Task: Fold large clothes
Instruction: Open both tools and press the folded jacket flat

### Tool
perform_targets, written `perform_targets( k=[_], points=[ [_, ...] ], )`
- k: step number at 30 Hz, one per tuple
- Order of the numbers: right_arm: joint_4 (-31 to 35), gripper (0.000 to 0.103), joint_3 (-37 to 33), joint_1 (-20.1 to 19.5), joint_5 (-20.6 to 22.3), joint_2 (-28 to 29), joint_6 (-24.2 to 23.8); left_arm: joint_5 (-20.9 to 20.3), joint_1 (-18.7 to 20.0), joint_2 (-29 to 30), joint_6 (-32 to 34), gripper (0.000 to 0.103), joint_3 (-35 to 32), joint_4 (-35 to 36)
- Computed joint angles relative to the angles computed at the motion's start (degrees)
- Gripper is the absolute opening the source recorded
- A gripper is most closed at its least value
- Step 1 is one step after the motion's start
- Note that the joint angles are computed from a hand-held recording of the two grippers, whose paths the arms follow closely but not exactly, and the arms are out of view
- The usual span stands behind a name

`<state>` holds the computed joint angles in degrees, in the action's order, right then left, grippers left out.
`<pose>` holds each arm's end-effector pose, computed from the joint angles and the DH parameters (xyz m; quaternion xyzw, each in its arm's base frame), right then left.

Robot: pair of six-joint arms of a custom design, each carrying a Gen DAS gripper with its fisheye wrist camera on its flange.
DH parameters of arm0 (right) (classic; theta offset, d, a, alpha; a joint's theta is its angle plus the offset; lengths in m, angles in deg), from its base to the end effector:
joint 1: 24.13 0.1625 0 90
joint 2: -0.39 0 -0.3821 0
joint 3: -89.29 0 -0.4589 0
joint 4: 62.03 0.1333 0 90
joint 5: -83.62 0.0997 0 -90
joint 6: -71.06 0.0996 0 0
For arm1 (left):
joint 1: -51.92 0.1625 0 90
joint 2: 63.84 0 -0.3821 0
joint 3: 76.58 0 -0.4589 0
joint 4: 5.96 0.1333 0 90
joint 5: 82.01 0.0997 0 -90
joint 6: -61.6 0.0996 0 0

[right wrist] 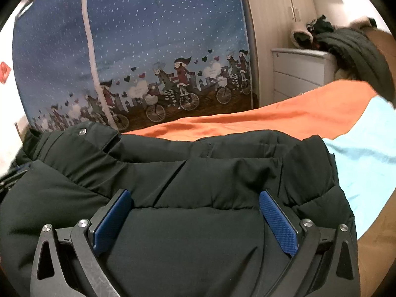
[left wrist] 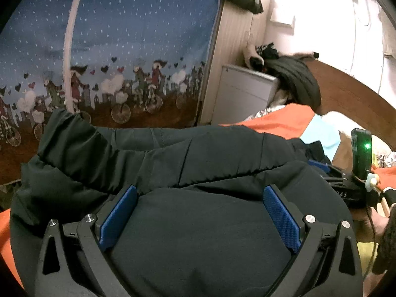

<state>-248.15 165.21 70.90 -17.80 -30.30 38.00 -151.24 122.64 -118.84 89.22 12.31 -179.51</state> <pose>0.1824 -0.7774 0.0475 0.2528 -0.8633 0.3930 0.1907 -0.0837 -0.7500 0.2353 0.2858 0.8491 -0.4001 0.1932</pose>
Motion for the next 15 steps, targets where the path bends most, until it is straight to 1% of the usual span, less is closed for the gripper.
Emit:
perform_targets(
  k=[1,3,5,8,9,12,15],
  points=[
    [0.30,0.103,0.23,-0.33,0.93,-0.32,0.65,0.85,-0.27,0.42,0.65,0.100,0.02,-1.04],
    [-0.34,0.103,0.48,-0.21,0.46,-0.35,0.62,1.57,-0.51,0.49,1.16,0.101,0.08,-1.32],
    [-2.51,0.103,0.98,0.48,-1.79,-0.05,-0.34,1.50,-0.46,0.09,0.95,0.101,0.21,-0.45],
    [-4.20,0.103,1.91,1.72,-6.04,-0.04,-0.69,2.19,-0.61,-1.39,-0.84,0.100,0.65,3.12],
    [-4.35,0.103,2.49,1.93,-6.85,-0.35,-0.84,2.47,-0.70,-2.38,-1.42,0.100,1.53,3.31],
    [-3.55,0.103,3.83,2.44,-9.60,-1.44,-0.22,3.94,-0.86,-4.82,-2.45,0.100,4.29,0.46],
    [-3.28,0.103,4.30,3.28,-12.96,-1.91,0.82,4.06,-0.48,-7.23,-4.11,0.100,5.57,1.85]
  ],
)
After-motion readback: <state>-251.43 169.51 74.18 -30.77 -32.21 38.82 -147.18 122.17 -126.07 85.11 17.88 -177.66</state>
